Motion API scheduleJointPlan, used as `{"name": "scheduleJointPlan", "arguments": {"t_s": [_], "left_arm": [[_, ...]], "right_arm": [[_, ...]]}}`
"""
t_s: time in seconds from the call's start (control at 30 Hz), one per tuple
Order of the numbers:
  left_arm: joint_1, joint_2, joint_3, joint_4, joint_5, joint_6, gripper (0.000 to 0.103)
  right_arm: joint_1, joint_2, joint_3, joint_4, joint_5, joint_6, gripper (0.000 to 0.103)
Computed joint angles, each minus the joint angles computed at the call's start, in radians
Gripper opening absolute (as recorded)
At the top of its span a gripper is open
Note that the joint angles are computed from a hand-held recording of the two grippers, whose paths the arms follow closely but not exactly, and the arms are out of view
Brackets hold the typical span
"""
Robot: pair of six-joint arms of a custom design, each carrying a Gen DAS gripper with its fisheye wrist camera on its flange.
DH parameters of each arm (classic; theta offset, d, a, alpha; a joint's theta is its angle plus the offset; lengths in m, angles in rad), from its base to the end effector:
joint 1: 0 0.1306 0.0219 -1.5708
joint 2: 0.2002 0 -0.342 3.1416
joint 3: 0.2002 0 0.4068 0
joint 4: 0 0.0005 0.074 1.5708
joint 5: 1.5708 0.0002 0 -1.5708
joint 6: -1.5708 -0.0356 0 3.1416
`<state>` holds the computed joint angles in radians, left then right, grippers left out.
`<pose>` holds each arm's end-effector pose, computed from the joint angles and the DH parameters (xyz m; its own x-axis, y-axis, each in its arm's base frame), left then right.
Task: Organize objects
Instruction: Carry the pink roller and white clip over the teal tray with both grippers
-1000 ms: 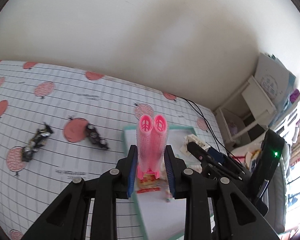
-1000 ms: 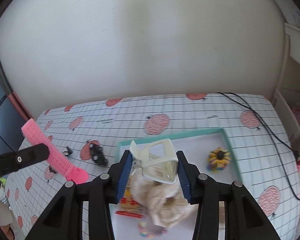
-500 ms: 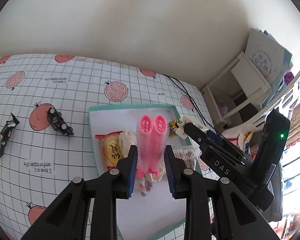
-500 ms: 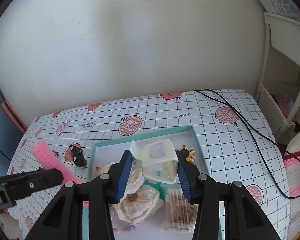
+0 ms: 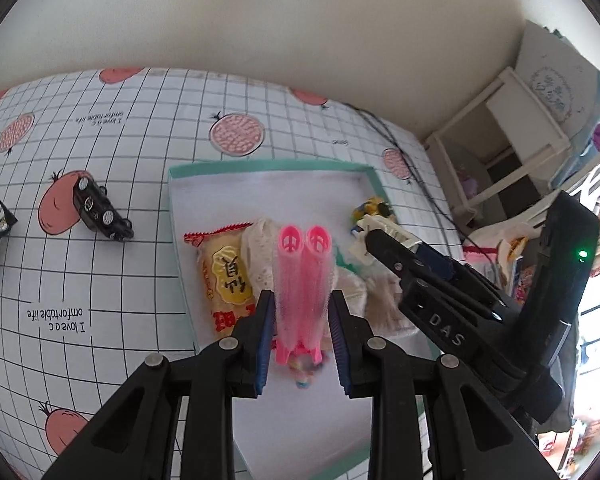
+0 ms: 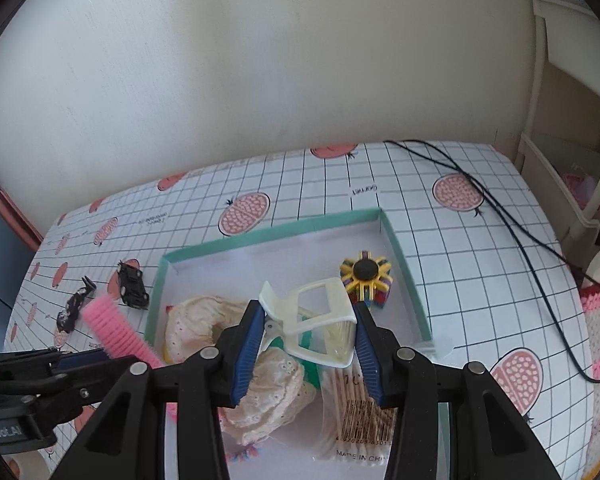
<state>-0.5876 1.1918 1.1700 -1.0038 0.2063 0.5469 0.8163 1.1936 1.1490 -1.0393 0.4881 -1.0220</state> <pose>0.3486 -0.2416 0.3651 -0.9360 0.0119 -0.3519 0.1689 0.8920 -0.4193 0.2983 0.2922 0.3558 -0.7366 0.3166 -0.5977 0.2591 0.9483 0.1830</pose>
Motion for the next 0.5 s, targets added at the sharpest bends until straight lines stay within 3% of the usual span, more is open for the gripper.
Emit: {"name": "scheduleJointPlan", "arguments": {"t_s": [0.5], "left_arm": [[-0.015,0.053,-0.008,0.008,-0.048,0.023,0.029]], "right_arm": [[-0.005,0.036,-0.024,0.028,-0.028,0.0,0.047]]}}
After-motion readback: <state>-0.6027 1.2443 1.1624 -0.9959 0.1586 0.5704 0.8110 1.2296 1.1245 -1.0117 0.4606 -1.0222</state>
